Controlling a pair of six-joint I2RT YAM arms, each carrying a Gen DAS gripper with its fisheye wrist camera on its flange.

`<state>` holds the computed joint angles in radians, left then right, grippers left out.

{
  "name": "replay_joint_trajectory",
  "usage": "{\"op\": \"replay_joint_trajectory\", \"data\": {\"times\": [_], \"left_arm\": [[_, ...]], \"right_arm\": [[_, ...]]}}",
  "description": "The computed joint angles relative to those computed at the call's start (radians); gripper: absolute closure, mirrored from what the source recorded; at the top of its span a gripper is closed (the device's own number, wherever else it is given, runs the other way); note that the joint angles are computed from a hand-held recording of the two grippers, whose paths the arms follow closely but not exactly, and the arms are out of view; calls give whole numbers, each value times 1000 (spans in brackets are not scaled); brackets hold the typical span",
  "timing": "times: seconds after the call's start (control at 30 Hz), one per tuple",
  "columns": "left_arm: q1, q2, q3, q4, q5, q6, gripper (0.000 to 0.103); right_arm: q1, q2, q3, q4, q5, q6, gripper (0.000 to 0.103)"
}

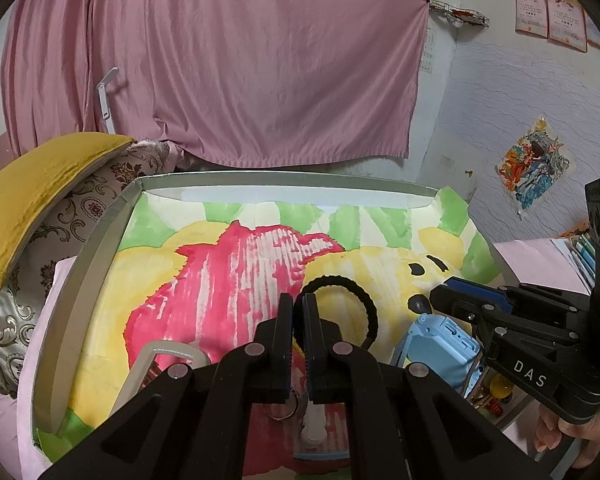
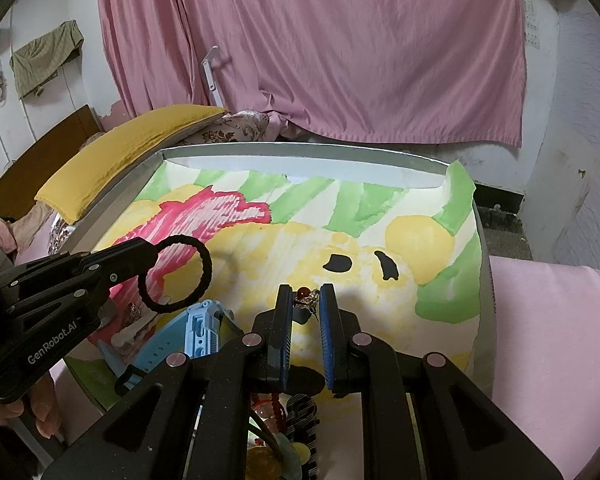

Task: Organize jewelry
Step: 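Carry the black hair tie and earring into the tray and open both tools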

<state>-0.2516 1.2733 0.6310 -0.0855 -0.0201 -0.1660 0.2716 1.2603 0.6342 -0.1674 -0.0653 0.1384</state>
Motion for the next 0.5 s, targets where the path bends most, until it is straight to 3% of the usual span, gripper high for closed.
{"op": "replay_joint_trajectory", "data": {"times": [0.43, 0.5], "left_arm": [[13, 2, -3, 6, 3, -6, 98], [20, 0, -5, 7, 7, -8, 98]], "right_arm": [[14, -22, -16, 16, 21, 16, 89], [10, -42, -25, 20, 25, 14, 79]]}}
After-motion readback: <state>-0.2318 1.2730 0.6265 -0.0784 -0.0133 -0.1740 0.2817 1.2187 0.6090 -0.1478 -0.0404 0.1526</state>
